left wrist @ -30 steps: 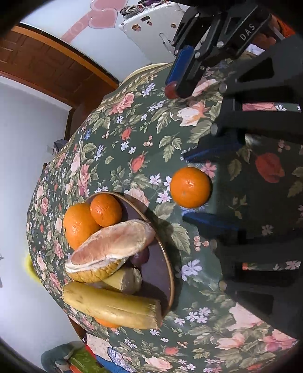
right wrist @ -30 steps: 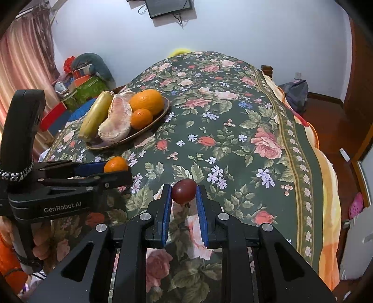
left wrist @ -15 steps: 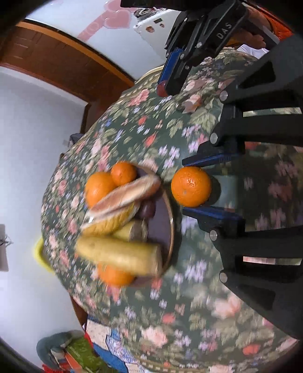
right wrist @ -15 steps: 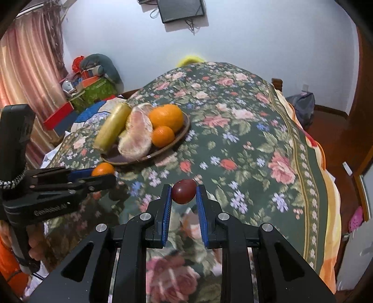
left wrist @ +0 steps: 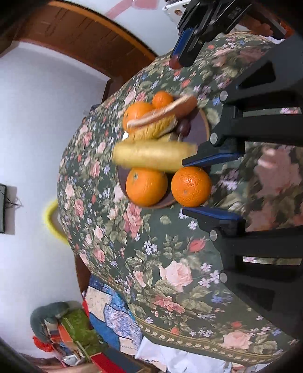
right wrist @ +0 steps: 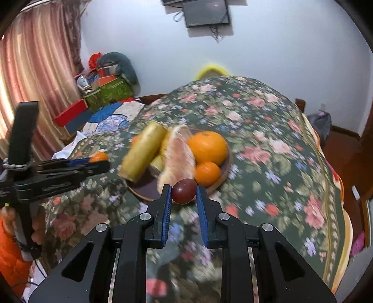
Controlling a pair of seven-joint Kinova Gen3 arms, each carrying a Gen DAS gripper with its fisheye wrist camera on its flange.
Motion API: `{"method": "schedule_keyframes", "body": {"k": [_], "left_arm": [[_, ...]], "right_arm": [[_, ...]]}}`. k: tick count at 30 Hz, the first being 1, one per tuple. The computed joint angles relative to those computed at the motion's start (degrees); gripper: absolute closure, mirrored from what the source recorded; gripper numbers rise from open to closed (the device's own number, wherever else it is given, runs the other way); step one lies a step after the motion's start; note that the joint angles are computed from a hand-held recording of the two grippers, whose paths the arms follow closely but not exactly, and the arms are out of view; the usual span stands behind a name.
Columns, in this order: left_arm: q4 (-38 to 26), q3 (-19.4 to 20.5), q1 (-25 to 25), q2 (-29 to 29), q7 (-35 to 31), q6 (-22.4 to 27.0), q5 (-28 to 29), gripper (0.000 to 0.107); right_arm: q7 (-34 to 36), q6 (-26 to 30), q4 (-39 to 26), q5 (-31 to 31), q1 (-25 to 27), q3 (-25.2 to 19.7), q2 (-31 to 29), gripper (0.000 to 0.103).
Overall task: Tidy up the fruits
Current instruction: 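Lower the mandarin and nut onto the plate and open both grippers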
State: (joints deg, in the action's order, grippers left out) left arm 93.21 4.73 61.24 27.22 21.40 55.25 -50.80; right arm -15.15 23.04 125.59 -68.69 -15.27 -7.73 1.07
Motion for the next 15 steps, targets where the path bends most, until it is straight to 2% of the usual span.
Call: {"method": "schedule_keyframes", "body": {"k": [3,7,12,15], "left_arm": [[1.58,-0.52,-1.53,-0.24,0.57,-3.43,-0.48,0.074],[2.46,-1.26,-3.62,-0.02,-0.22,-7.32,-0.63,0.074],[3.79,-2.15,-5.33,-0.19,-1.75,-11.86,0.30,0.074],[4.78,-3.17,-5.05,-0.45,-1.19,-13.76,-0.07,0.074]], "right_arm": [[-0.31,-1.29,-1.38,0.41,-1.38,-1.37,1.11,0.083],[-3.53,-3.45,-3.82,3.86,-3.00,-3.57,3.83,0.083],[-6.39,-5.27,-5.38,7.40,-2.72,-6.69,6.14,0.083],[-9.97,-5.89,-6.16,11.56,-2.82,-7.89,7.15,0.083]]}}
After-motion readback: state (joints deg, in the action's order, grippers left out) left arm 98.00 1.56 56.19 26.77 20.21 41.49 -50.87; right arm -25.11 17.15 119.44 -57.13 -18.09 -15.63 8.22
